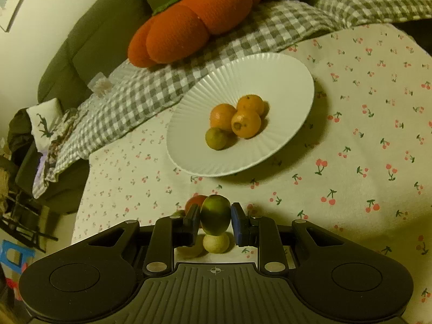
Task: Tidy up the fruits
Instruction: 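Carry the yellow-green fruit with the left tool while the right tool carries the lime to the plate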
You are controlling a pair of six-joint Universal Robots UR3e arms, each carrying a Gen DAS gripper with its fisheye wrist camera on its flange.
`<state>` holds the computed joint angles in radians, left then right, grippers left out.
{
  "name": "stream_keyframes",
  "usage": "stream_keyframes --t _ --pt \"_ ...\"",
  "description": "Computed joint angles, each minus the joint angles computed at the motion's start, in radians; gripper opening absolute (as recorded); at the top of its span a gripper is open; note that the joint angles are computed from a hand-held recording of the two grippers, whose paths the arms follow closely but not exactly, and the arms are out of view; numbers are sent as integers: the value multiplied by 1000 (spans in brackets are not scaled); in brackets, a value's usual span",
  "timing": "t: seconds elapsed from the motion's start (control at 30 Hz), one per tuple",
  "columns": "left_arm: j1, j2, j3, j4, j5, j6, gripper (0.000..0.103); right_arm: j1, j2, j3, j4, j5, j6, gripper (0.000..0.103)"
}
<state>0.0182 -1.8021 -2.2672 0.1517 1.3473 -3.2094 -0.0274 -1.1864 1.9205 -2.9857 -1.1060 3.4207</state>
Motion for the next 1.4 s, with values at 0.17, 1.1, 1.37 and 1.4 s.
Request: stream_keyframes --t 0.17,1.1,1.37,1.4 --pt "-20 -6 24 -5 23 9 25 -7 -37 24 -7 8 -22 23" --pt "-137 -219 335 4 191 118 25 -27 -45 -5 -43 -52 -57 23" --pt "-132 -307 447 10 184 167 25 -17 6 -71 -41 -94 -56 23" --pt "-128 -316 458 11 169 173 25 -16 14 -80 -45 -103 -56 23"
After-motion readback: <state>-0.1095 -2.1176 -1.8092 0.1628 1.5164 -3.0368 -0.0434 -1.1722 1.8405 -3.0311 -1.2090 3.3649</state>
